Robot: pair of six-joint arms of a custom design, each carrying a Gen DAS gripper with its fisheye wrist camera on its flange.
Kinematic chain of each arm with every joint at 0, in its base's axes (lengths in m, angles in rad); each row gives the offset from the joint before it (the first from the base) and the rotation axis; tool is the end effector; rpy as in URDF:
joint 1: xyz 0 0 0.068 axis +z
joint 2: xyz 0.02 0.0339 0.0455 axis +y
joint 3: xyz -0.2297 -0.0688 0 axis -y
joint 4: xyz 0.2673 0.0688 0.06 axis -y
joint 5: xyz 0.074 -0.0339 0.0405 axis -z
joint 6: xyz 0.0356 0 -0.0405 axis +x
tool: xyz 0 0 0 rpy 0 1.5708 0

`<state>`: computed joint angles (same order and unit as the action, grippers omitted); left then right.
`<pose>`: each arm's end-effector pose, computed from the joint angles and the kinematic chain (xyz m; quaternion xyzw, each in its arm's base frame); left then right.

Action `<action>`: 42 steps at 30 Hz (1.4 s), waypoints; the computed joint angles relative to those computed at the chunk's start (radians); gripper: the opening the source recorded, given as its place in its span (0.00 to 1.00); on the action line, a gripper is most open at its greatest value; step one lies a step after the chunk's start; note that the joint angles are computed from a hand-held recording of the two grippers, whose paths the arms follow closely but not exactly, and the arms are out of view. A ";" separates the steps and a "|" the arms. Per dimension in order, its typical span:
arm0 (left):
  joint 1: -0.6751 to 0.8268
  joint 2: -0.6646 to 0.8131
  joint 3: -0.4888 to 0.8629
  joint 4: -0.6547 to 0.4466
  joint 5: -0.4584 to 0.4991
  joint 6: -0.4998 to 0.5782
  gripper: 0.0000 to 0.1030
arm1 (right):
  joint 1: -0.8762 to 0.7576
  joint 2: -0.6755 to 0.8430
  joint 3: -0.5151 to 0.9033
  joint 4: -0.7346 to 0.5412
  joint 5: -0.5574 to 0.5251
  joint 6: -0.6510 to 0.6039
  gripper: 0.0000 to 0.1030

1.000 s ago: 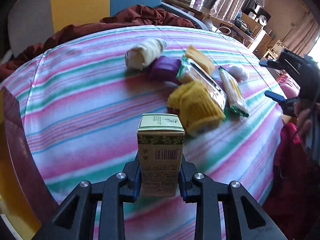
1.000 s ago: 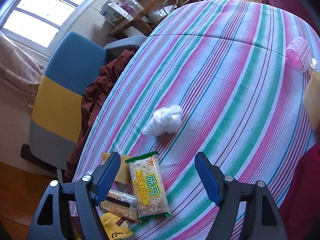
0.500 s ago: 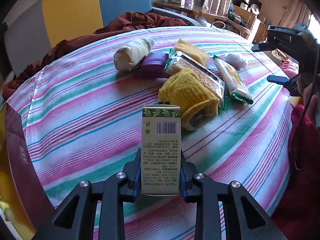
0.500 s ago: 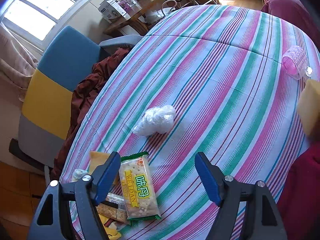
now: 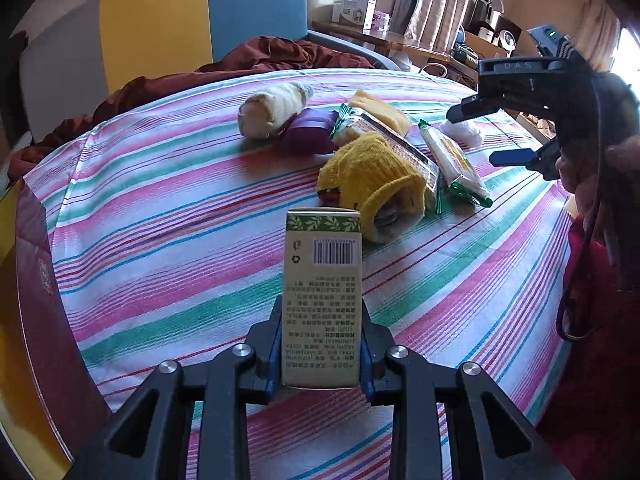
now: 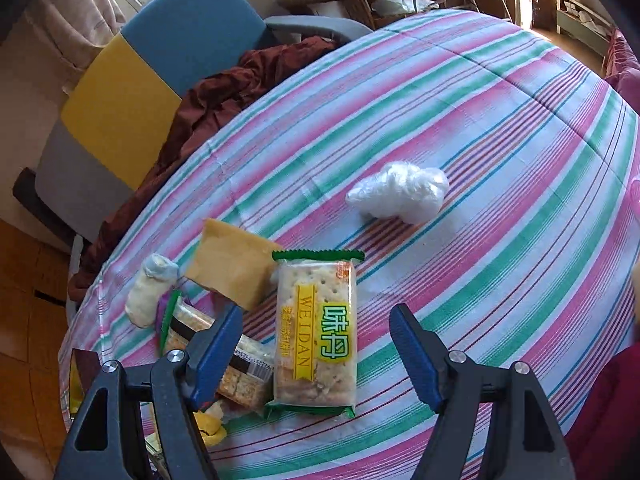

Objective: Organize objects
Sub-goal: 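Grasp the WEIDAN cracker pack with the right gripper, then place the green box in the gold tray with the left gripper while the right holds the cracker pack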

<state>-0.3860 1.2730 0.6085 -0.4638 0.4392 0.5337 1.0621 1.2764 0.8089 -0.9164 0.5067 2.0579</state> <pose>0.2217 -0.1065 0.1195 0.4654 0.8321 -0.1961 0.2293 0.1313 0.1999 0.1631 0.4809 0.8357 0.0876 0.2505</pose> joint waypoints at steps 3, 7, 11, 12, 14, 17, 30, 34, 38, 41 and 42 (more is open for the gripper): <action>0.012 0.000 0.000 0.001 0.017 -0.004 0.29 | -0.049 0.018 -0.021 0.065 -0.086 -0.065 0.75; 0.019 -0.008 -0.001 0.000 0.022 -0.001 0.29 | -0.082 0.134 0.066 0.025 -0.133 -0.159 0.75; 0.022 -0.006 0.006 -0.006 0.028 0.000 0.29 | -0.100 0.245 0.160 -0.062 -0.170 -0.222 0.54; 0.023 -0.008 0.005 -0.007 0.029 0.003 0.29 | -0.097 0.255 0.173 -0.082 -0.164 -0.222 0.47; 0.020 -0.005 0.001 0.006 0.028 0.002 0.29 | -0.096 0.255 0.170 -0.085 -0.169 -0.224 0.46; 0.023 -0.017 -0.012 0.014 0.031 0.007 0.29 | -0.098 0.295 0.204 -0.109 -0.181 -0.258 0.46; 0.016 -0.002 -0.012 0.037 0.020 0.011 0.30 | -0.080 0.276 0.175 -0.103 -0.195 -0.233 0.47; 0.005 -0.002 -0.006 0.029 0.002 0.004 0.30 | -0.071 0.281 0.179 -0.116 -0.196 -0.235 0.47; 0.003 0.004 -0.004 0.030 0.000 -0.003 0.30 | -0.060 0.295 0.192 -0.135 -0.194 -0.248 0.47; 0.000 -0.005 -0.010 0.031 -0.004 0.000 0.29 | -0.053 0.292 0.188 -0.139 -0.192 -0.247 0.47; 0.000 -0.010 -0.009 0.025 -0.008 -0.001 0.29 | -0.050 0.290 0.186 -0.141 -0.191 -0.245 0.47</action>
<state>-0.3858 1.2628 0.5995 -0.4392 0.4315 0.5331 1.0116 1.5662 0.9947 -1.0570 0.3161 1.8130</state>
